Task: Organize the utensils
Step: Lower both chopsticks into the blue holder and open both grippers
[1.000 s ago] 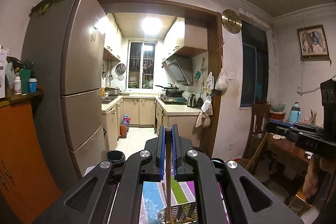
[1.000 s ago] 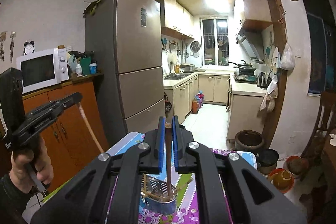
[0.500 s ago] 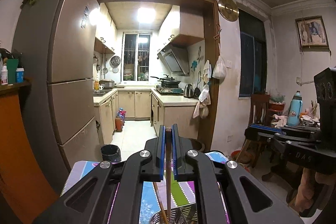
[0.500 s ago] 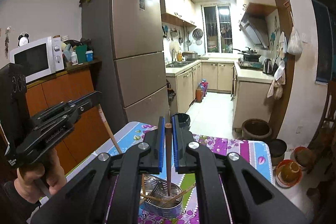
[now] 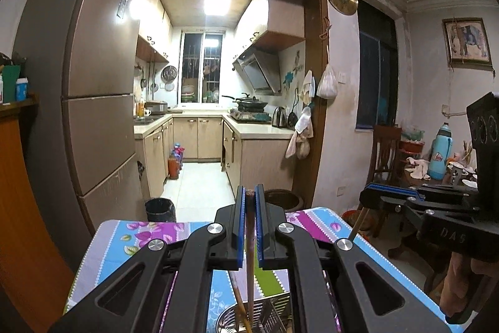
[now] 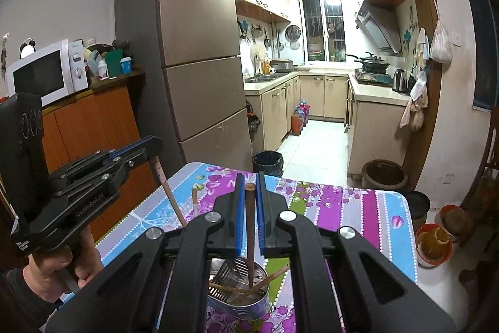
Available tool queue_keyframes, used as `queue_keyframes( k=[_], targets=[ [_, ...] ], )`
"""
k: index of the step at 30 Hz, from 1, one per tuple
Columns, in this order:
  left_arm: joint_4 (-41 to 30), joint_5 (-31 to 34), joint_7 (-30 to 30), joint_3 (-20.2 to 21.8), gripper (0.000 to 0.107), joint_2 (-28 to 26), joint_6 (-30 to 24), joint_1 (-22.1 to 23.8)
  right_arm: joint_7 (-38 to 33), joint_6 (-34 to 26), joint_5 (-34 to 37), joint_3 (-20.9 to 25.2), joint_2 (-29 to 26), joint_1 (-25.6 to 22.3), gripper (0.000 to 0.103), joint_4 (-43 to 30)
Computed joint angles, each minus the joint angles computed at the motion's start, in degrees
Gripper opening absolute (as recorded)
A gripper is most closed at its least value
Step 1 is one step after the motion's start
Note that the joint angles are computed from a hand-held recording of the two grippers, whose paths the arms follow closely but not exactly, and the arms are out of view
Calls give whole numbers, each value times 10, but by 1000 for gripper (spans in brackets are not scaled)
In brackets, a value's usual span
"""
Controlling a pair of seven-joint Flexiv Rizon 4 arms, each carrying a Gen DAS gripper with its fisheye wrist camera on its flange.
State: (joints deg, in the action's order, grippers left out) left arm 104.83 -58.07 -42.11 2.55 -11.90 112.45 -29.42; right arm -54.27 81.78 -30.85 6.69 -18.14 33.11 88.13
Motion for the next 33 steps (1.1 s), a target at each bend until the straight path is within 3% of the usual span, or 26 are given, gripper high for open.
queue_keyframes(
  k=[16,21,23,25,28,31,33],
  targets=[
    [15,55,-48,11,7,-1,-13,9,0,4,3,-2,-5,1,5,1],
    [8,46,-43,33,8,-7,-19,-12,-9,6,11,2,-7,-1,6,1],
    [10,50,-49,36,15,-6,-19,-13,-8,7,12,1,-7,0,6,2],
    [13,55,-55,36,33,-5,-11,-13,-2,9,9,-4,-6,2,6,5],
    [12,36,-39,37,36,-4,-4,-21,7,14,3,-10,0,4,7,12],
    [15,23,-27,28,44,-1,5,-18,20,24,-7,-16,6,6,17,22],
    [20,13,-17,18,49,5,15,-15,39,40,-19,-25,15,10,41,36]
  ],
)
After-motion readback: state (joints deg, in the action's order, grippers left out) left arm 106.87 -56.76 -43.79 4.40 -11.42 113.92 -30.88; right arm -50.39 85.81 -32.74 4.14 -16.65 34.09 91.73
